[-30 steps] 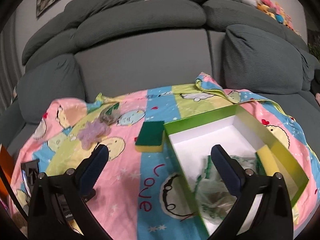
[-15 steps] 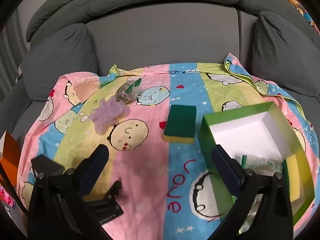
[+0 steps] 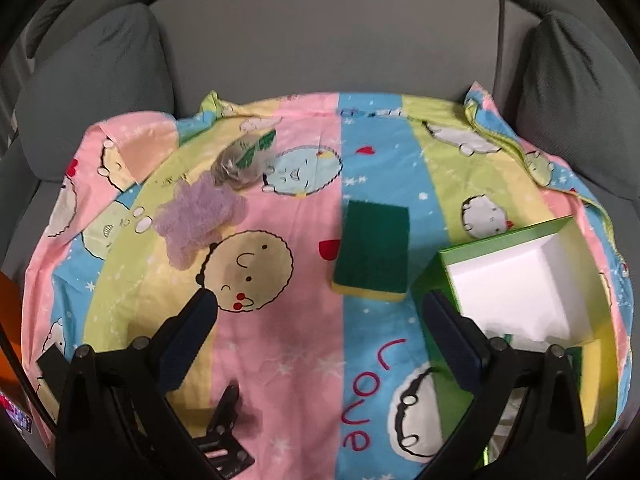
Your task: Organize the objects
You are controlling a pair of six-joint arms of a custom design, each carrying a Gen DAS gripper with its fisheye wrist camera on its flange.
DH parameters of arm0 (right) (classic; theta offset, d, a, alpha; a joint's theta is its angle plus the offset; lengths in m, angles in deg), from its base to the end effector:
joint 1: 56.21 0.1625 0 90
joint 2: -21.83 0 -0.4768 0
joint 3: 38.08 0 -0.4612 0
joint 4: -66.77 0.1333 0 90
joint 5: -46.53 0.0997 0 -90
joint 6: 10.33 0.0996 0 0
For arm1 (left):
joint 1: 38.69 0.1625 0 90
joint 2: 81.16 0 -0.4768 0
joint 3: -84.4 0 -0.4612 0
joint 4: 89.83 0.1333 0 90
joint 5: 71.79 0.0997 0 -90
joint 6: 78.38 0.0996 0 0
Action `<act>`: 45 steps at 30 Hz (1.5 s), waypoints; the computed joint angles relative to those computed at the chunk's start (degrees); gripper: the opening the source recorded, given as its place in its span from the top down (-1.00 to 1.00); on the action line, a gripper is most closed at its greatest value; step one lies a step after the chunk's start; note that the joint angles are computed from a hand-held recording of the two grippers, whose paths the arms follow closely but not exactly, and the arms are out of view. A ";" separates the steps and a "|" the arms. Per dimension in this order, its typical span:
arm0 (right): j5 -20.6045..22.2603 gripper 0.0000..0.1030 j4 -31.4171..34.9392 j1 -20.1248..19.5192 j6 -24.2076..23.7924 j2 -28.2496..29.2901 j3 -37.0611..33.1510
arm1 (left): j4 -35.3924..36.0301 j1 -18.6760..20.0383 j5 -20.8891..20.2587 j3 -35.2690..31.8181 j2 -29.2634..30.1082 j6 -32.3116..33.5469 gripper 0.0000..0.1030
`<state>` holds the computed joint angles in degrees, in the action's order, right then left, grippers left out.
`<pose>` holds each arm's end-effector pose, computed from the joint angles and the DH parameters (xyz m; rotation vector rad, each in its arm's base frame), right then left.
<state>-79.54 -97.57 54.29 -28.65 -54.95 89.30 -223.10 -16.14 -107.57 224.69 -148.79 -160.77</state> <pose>0.2539 -0.4660 0.2367 0.6617 -2.3868 0.5346 -0.2663 -0.3424 0.0635 0.0070 2.2692 -0.9583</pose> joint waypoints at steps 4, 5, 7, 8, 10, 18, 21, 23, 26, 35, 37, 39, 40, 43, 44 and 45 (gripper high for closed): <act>-1.37 -0.98 4.39 -0.96 4.12 2.61 -3.22 | -0.83 -0.03 0.04 0.22 -0.09 0.30 -0.99; -2.27 -0.98 5.59 -1.04 4.93 3.39 -4.31 | -1.42 0.01 0.07 0.40 -0.20 0.59 -0.99; -4.77 -0.98 11.63 -1.08 5.73 5.06 -7.40 | -2.42 0.05 0.06 0.66 -0.33 0.98 -0.99; -7.50 -0.98 13.73 -0.85 6.55 6.31 -8.90 | -2.76 0.05 0.06 0.76 -0.39 1.13 -0.99; -11.56 -0.98 12.99 -0.57 6.29 8.53 -10.68 | -3.43 0.13 0.08 0.89 -0.42 1.50 -0.99; -19.48 -0.96 18.24 -1.65 6.80 15.56 -16.83 | -3.91 0.32 0.17 0.94 -0.32 1.86 -0.99; -20.40 -0.93 20.09 -1.53 4.46 17.65 -18.78 | -4.02 0.37 0.17 0.94 -0.34 1.97 -0.99; -21.74 -0.87 24.85 -1.84 6.44 18.97 -21.06 | -3.89 0.39 0.15 0.92 -0.37 1.96 -0.99; -18.78 -0.69 34.68 -3.24 13.99 19.16 -24.35 | -3.80 0.47 0.16 0.86 -0.39 2.05 -0.99; -12.21 -0.22 36.12 -5.86 17.38 18.13 -24.83 | -3.73 0.84 0.22 0.58 -0.15 2.51 -0.99; -9.27 -0.22 35.50 -5.80 16.15 17.15 -24.07 | -4.62 0.83 0.24 0.80 -0.20 2.79 -0.99; -3.66 -0.22 36.43 -6.04 15.72 15.80 -23.26 | -7.80 0.64 0.10 1.86 -0.81 3.56 -0.99; -2.11 -0.22 36.44 -5.95 15.31 15.34 -22.62 | -10.82 0.52 -0.19 2.88 -1.52 4.42 -0.99; -2.96 -0.22 33.47 -4.48 11.55 14.47 -19.07 | -17.34 0.28 -2.13 5.29 -4.13 6.12 -0.99; -3.77 -0.22 31.89 -3.98 10.34 14.24 -17.95 | -17.91 0.22 -2.94 5.73 -5.14 5.71 -0.99; -4.11 -0.21 30.61 -3.57 9.39 13.77 -16.71 | -17.83 -0.04 -3.62 6.24 -6.55 4.43 -0.99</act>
